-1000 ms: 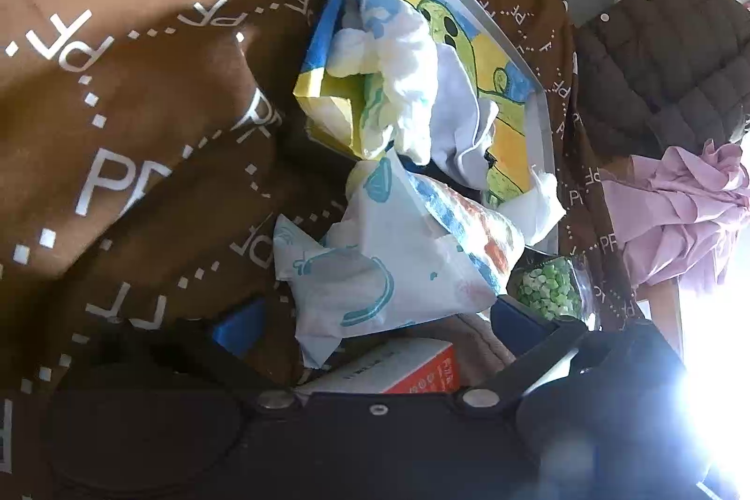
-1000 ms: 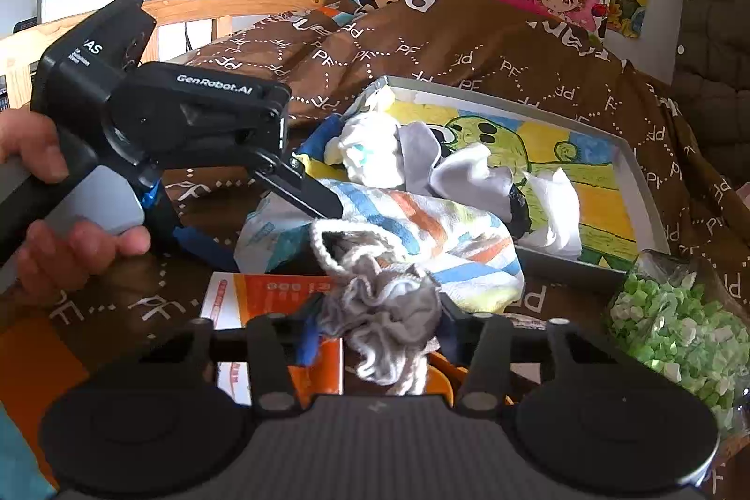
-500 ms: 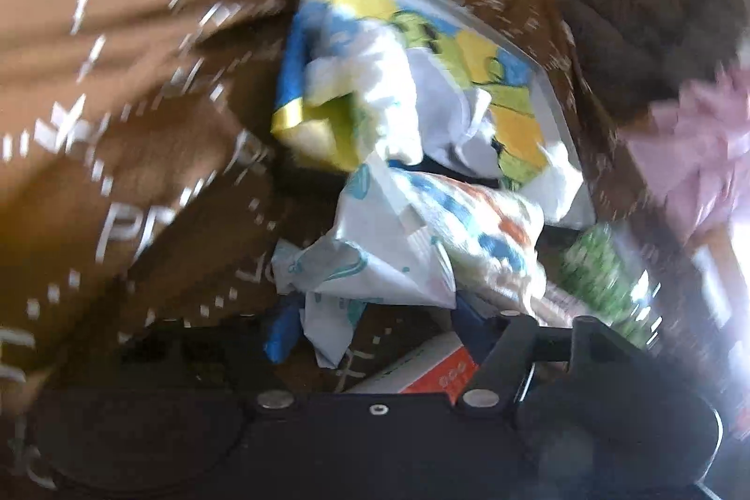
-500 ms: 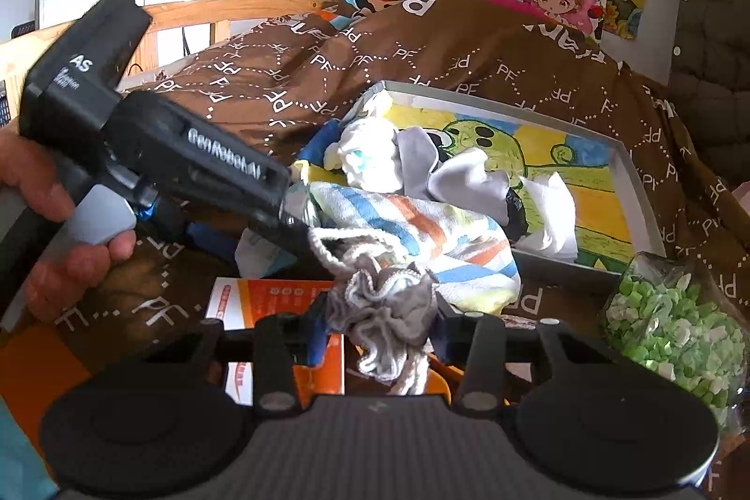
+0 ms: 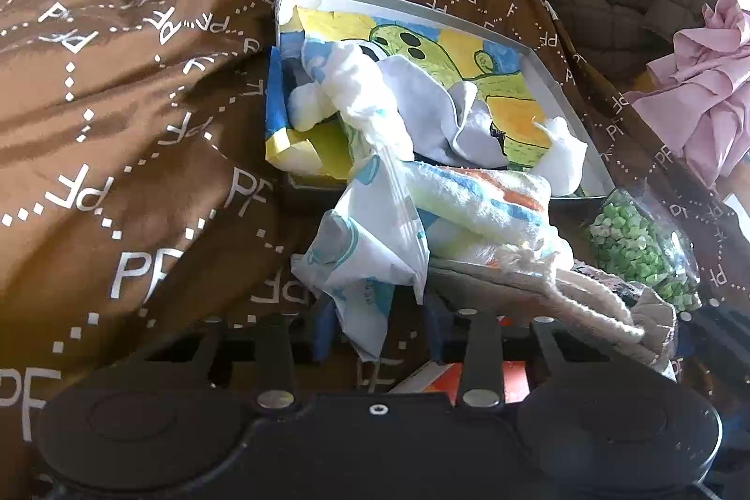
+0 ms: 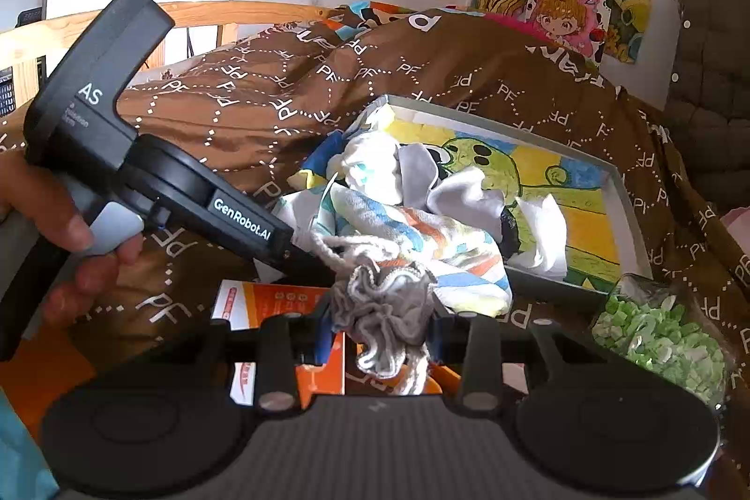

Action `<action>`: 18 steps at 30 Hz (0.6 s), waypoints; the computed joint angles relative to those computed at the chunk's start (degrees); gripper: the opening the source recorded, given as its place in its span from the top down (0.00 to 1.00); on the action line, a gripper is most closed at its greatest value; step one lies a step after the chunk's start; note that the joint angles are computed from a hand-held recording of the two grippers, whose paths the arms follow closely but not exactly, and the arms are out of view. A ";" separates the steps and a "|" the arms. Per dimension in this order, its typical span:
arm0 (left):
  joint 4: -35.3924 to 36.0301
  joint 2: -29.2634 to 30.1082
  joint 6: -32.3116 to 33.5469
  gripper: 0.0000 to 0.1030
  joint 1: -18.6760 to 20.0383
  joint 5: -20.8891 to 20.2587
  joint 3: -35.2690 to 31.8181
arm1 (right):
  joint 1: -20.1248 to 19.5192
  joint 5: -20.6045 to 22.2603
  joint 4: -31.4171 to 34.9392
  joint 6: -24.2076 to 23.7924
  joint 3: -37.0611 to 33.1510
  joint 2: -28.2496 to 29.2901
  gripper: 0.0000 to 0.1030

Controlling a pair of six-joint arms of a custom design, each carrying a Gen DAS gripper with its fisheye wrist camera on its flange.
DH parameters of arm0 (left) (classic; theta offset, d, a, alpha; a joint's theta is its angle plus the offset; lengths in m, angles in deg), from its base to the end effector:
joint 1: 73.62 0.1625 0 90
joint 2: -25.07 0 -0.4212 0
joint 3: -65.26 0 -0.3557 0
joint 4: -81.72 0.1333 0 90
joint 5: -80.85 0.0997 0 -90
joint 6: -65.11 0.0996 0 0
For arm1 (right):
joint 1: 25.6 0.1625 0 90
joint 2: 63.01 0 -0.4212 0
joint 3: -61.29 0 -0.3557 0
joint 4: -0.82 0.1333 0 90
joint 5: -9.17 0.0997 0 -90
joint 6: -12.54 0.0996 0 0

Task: Organize soft objects
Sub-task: 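Lift and carry both held items over the tray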

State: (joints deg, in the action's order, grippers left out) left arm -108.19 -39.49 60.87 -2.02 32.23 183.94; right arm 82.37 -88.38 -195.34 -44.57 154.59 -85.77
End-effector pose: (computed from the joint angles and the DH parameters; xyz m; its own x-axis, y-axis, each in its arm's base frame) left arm 0.0272 -0.5492 0.2740 -0.8755 -0.2611 -0.4067 0.1558 0.6441 -0.7489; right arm 0.3135 -0.5769 -0.0321 -0.3143 -0.7759 0.5471 -0.9478 0.2242 -0.2266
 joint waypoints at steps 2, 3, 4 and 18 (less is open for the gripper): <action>-1.12 0.04 0.67 0.65 -0.48 0.67 0.35 | 0.07 0.11 -0.33 -0.04 0.29 -0.17 0.61; -1.37 -0.08 0.77 0.66 -0.69 0.86 0.60 | 0.15 0.04 -0.34 0.00 0.47 -0.32 0.61; -1.39 -0.20 0.77 0.68 -0.96 1.12 0.76 | 0.23 -0.02 -0.45 -0.17 0.75 -0.48 0.61; -12.56 -1.84 5.56 0.72 -6.60 2.40 6.05 | 1.03 2.48 -9.61 -2.84 5.94 -2.65 0.62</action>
State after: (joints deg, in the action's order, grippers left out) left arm -120.74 -41.33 66.43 -8.62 34.63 189.99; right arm 83.40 -85.90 -204.95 -47.41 160.53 -88.42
